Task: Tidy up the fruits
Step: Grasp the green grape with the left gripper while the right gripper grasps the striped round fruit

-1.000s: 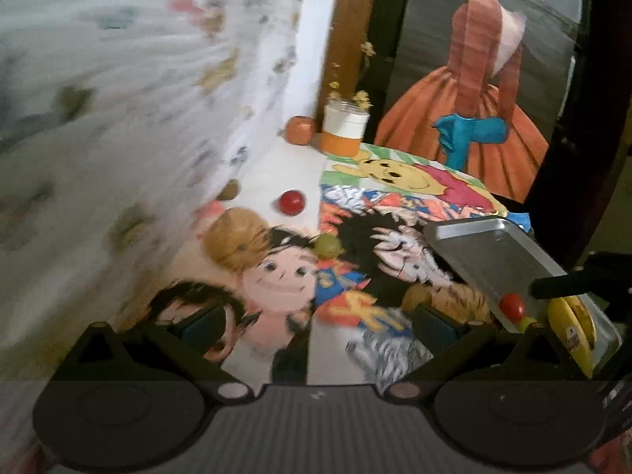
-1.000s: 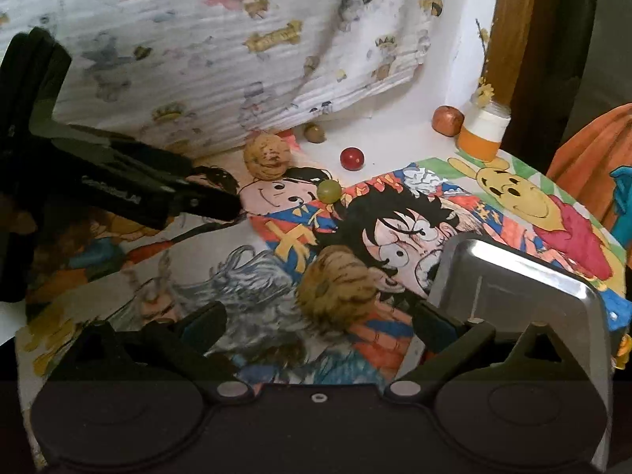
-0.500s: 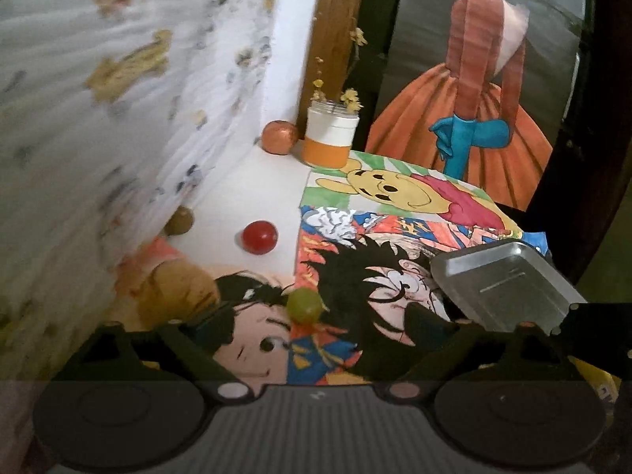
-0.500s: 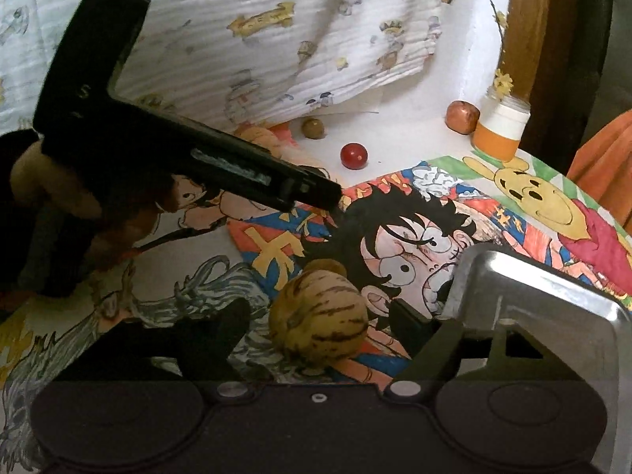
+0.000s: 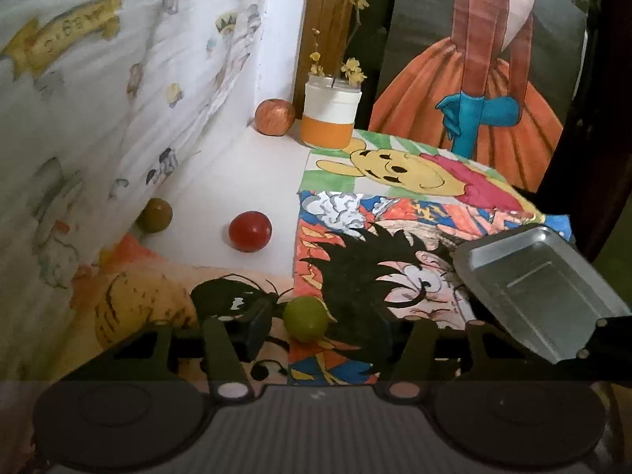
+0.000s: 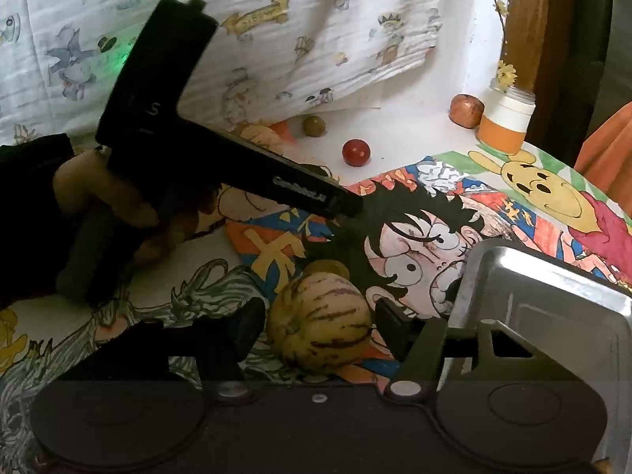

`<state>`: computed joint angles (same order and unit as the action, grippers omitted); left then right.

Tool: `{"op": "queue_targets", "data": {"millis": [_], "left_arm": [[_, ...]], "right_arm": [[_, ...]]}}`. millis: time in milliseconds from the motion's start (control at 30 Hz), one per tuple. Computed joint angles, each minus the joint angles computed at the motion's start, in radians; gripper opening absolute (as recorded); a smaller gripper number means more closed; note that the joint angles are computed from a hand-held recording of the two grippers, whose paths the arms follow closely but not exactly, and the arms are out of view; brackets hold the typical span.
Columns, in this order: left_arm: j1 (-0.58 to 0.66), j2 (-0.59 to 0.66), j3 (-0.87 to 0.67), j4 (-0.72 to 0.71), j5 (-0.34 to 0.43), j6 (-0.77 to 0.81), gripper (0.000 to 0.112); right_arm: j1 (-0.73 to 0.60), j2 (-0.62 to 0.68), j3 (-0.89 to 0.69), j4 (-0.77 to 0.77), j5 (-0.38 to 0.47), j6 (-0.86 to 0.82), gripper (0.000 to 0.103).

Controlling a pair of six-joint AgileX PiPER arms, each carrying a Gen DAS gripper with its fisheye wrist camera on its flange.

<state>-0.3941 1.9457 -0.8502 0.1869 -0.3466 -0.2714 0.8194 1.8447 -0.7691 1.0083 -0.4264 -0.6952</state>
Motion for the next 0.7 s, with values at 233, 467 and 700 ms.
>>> {"op": "queue_targets", "data": {"millis": [233, 467, 700], "left_arm": [[-0.034, 0.012, -0.018, -0.206, 0.023, 0.213, 0.032], [-0.013, 0.001, -0.004, -0.116, 0.023, 0.113, 0.026], [-0.033, -0.048, 0.039, -0.096, 0.046, 0.09, 0.026]], "right_arm": [[-0.004, 0.001, 0.001, -0.008, 0.006, 0.02, 0.056], [-0.002, -0.006, 0.019, -0.048, -0.004, 0.08, 0.056], [0.017, -0.056, 0.1, -0.131, -0.041, 0.222, 0.056]]}}
